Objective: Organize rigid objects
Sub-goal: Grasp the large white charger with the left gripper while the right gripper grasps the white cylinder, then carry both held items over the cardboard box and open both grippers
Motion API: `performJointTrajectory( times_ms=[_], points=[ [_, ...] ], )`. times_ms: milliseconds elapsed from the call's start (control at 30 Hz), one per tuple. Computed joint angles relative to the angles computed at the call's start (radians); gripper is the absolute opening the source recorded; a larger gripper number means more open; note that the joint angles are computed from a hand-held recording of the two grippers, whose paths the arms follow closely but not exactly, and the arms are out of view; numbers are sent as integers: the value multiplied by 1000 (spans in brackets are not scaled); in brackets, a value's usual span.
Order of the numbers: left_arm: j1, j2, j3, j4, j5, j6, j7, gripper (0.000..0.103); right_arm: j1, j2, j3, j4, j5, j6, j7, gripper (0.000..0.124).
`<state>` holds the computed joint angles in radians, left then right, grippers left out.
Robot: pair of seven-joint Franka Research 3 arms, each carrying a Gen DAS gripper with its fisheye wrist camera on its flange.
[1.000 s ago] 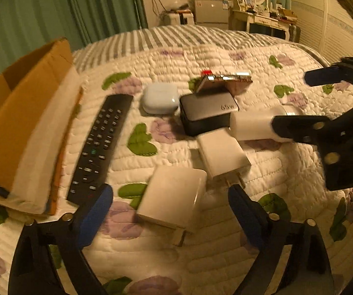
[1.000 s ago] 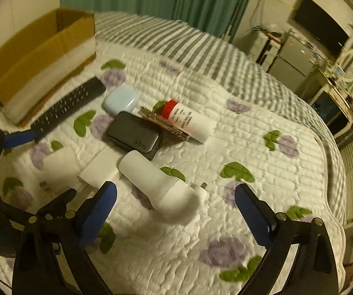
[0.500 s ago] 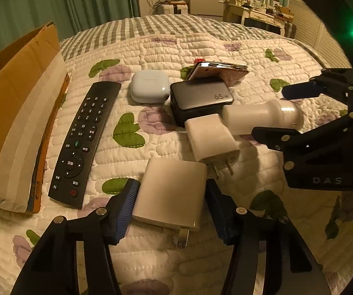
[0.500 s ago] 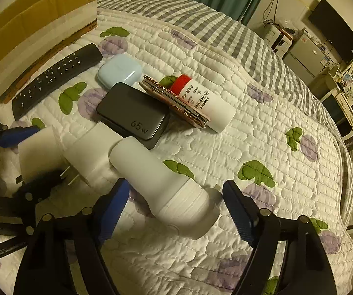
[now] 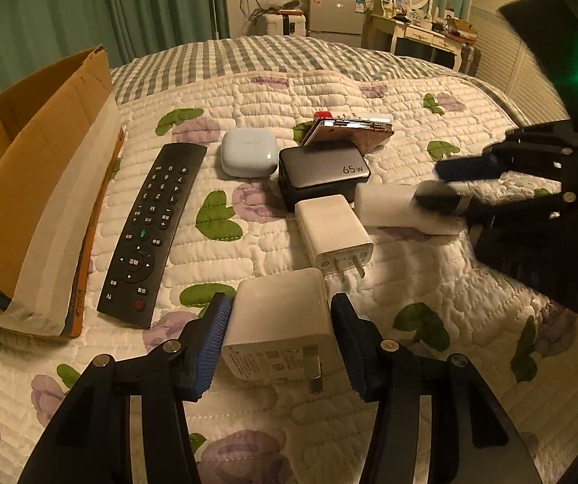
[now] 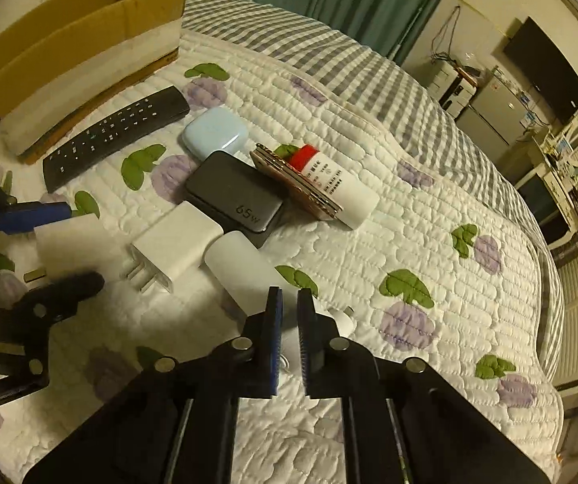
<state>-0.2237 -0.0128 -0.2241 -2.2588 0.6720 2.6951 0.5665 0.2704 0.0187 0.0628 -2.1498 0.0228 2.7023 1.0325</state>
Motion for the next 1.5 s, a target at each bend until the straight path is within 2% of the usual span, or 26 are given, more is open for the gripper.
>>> performJointTrajectory(
  times_ms=[33, 67, 100, 200, 233, 367, 467, 600, 900, 1067, 1233, 1367, 1500],
  points=[
    [0, 1, 1, 1, 0, 1, 0, 53, 1, 12, 1, 16, 1, -23, -8, 57],
    [1, 1, 2, -1, 1, 7, -1, 53, 2, 24, 0, 28, -4, -50, -8, 66],
    [3, 4, 3, 0, 2, 12, -4, 53, 4, 41, 0, 40, -28, -70, -4, 68],
    [7, 8, 7, 0, 2, 21, -6, 53, 18, 60, -8, 30, -144, -22, 43, 65],
    [8, 10, 8, 0, 2, 25, -7, 53, 19, 66, -9, 33, -146, -15, 42, 61],
    [11, 7, 11, -2, -6, 36, -3, 52, 25, 100, -12, 62, -146, -24, 34, 59],
    [13, -6, 10, -10, 2, 41, -15, 52, 30, 85, -16, 38, -163, 9, 37, 52],
    [18, -39, 4, -28, 13, 55, -31, 52, 14, 34, -2, 13, -41, -6, -30, 43],
    [56, -162, -21, -72, 79, 89, -117, 52, 11, -81, 9, -25, 83, 7, -48, 42],
    [107, -258, -30, -81, 104, 94, -135, 52, 21, -145, 28, -4, 92, 1, -30, 42],
    [191, -367, -24, -85, 132, 106, -140, 52, 58, -180, 48, 68, 134, 0, -27, 42],
    [264, -411, -19, -81, 155, 102, -120, 52, 96, -153, 68, 164, 181, -9, -19, 42],
    [322, -418, -5, -89, 172, 95, -77, 52, 141, -75, 94, 283, 215, -40, 8, 42]
  ],
)
